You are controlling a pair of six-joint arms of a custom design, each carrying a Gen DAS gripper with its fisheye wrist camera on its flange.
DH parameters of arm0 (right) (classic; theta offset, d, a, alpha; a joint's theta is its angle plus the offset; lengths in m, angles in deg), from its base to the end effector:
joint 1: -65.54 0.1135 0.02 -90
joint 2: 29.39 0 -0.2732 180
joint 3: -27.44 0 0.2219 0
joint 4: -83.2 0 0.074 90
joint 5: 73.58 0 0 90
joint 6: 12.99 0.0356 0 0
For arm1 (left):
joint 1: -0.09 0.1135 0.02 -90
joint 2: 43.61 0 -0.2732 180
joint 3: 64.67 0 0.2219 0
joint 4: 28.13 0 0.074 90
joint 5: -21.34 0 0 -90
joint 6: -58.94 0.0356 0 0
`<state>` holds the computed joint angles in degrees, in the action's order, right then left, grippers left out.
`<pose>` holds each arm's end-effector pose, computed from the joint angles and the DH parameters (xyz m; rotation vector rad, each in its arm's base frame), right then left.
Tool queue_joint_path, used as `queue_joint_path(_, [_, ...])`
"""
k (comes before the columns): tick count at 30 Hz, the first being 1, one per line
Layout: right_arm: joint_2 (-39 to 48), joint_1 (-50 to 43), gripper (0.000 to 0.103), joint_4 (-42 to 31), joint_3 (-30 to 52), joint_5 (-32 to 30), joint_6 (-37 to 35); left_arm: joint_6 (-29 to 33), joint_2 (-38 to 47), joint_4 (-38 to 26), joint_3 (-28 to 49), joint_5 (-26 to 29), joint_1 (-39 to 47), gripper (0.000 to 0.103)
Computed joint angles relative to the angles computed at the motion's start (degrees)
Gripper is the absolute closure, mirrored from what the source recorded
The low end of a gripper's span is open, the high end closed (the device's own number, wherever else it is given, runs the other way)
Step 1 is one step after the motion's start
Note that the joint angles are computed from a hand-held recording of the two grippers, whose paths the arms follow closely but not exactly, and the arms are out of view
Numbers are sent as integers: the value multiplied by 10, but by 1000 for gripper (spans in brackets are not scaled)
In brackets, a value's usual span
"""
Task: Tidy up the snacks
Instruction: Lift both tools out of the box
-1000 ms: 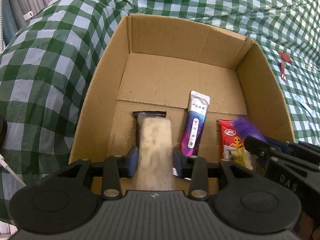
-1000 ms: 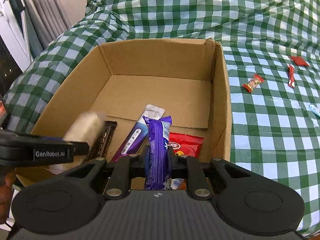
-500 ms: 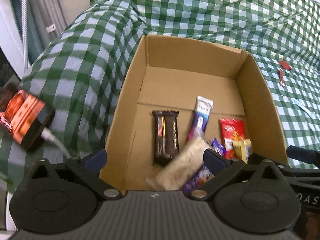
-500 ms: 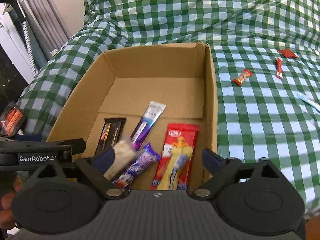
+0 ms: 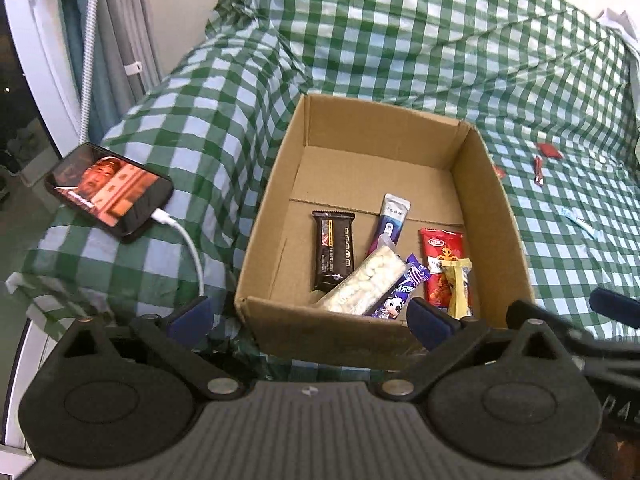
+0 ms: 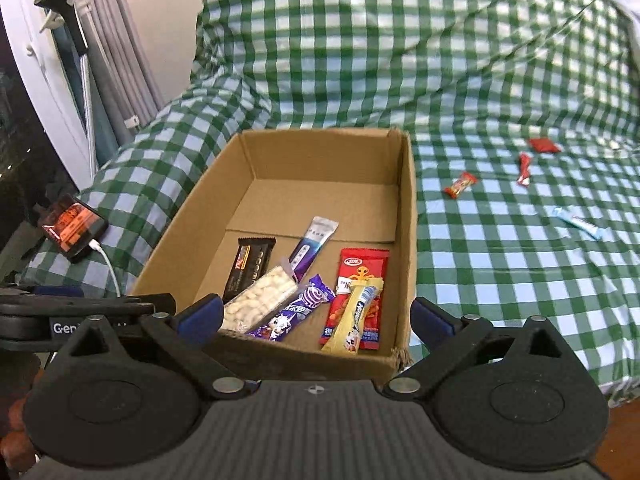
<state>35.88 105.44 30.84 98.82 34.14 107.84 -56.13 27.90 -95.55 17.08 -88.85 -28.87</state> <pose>0.1611 0.1206 0.3073 -0.0390 2.3424 0.2461 0.1896 -0.0909 0.3218 -0.0457 2.4802 0.0615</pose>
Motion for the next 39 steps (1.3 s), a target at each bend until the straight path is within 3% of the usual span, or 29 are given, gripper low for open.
queue_joint_path(10, [-54,123,2,-62,-6,101,70,-59,-73,-55,-20,-50,-70,0])
queue_joint_path(24, [-91,223,1,-131,12,203,138,-119,-96,-103,2,-112,-154,0])
queue_joint_path(39, [-87,246,1,-145,18,220,157,-125,-103,-110,1,-115,-160,0])
